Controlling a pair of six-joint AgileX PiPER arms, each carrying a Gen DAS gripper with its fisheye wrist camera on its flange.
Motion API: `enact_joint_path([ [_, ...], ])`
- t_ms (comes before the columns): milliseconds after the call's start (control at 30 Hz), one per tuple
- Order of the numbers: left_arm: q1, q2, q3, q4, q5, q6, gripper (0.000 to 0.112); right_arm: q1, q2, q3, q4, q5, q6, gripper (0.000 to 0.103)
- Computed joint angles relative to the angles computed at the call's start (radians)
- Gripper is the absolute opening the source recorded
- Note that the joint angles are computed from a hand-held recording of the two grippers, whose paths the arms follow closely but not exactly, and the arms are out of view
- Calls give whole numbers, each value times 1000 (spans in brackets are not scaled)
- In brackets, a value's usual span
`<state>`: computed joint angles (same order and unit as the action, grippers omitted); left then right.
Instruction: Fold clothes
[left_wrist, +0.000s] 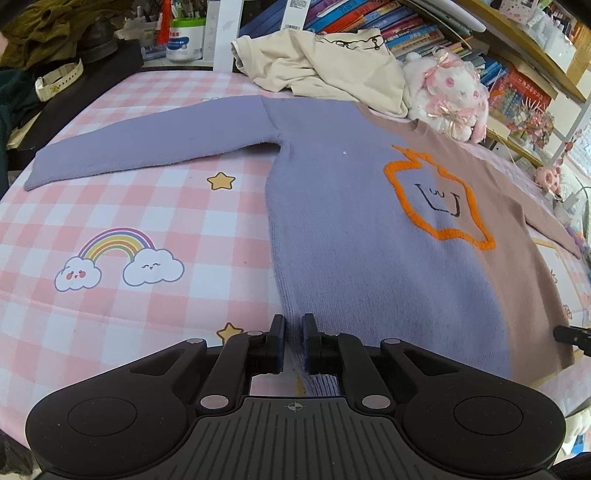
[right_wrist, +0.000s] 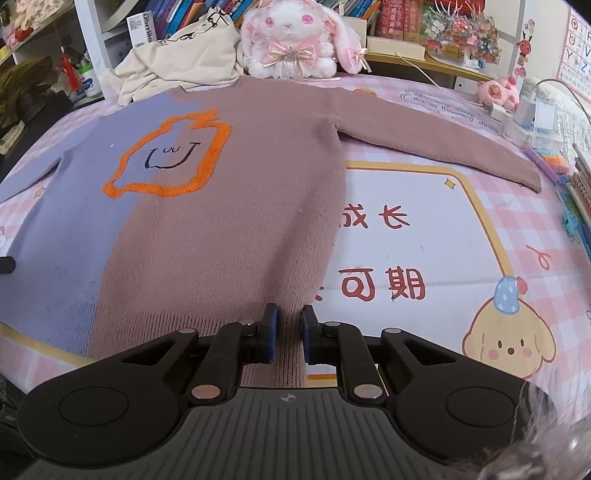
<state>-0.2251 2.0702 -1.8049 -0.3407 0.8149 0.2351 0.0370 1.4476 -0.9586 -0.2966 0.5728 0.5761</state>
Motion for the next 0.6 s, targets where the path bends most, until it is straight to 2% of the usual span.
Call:
enact_joint_path([
  [333,-2,-8,10,18,-4,-23,7,31,-10,8,-18,3,22,13],
  [433,1,-17,23,5,-3,1,12,34,-15,16,-48,2,67,14],
  [500,-5,-46,63,2,-34,27,15,45,-18,18,-93,4,120,22],
  [533,-10,-62,86,0,-55,41,17,57,-28,25,-129,-2,158,32],
  [567,-14,-80,111,-3,-80,50,27,69,-39,33,-167,-10,198,43],
  [600,-19,-100,138,-5,-111,53,41,81,-50,41,-207,-17,240,47],
])
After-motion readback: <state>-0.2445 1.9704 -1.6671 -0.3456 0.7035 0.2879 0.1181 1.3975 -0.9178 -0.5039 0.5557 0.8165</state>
